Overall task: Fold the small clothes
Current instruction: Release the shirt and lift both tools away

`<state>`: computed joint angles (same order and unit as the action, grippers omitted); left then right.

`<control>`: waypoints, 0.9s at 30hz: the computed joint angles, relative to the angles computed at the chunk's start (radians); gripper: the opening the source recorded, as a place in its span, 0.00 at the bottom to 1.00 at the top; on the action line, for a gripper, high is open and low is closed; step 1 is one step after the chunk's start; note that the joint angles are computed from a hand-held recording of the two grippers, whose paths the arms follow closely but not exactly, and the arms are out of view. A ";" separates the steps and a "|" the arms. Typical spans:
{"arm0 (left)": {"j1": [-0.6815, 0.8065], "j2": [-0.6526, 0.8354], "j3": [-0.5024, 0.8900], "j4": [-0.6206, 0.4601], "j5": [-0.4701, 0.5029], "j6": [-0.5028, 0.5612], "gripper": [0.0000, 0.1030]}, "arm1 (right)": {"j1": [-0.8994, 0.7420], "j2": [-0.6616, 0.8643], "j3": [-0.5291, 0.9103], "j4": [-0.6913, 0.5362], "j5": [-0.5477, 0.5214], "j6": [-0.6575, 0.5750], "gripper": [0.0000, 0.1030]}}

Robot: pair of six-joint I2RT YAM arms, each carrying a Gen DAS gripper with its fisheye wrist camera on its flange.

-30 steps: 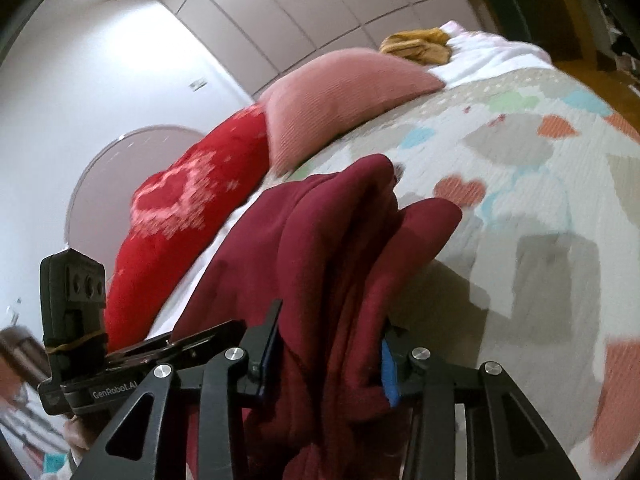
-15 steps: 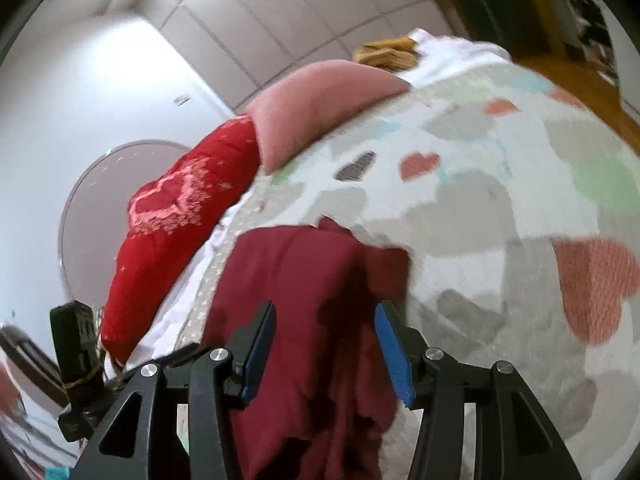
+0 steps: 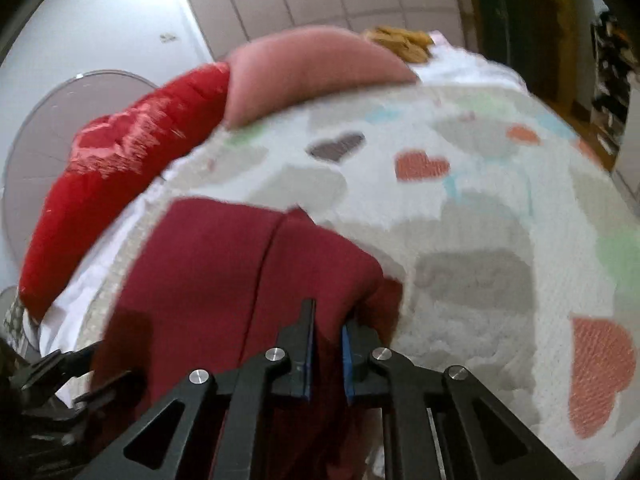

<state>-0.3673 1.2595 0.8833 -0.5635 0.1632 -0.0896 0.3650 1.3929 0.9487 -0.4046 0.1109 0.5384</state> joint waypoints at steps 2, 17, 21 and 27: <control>-0.014 -0.005 0.002 -0.011 -0.023 0.002 0.67 | -0.022 -0.059 -0.036 0.017 -0.046 0.030 0.10; -0.030 -0.116 -0.035 -0.046 -0.102 -0.007 0.67 | 0.297 -0.115 0.019 -0.182 0.197 0.075 0.13; -0.011 -0.160 -0.053 -0.049 -0.115 -0.004 0.67 | 0.296 -0.112 -0.034 -0.137 0.190 0.102 0.14; 0.008 -0.225 -0.064 -0.062 -0.127 -0.020 0.67 | 0.412 -0.180 0.020 -0.245 0.311 0.160 0.33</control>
<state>-0.3595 1.0340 0.8189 -0.6252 0.0357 -0.1094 0.7766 1.2133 0.9684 -0.6498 0.4223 0.6985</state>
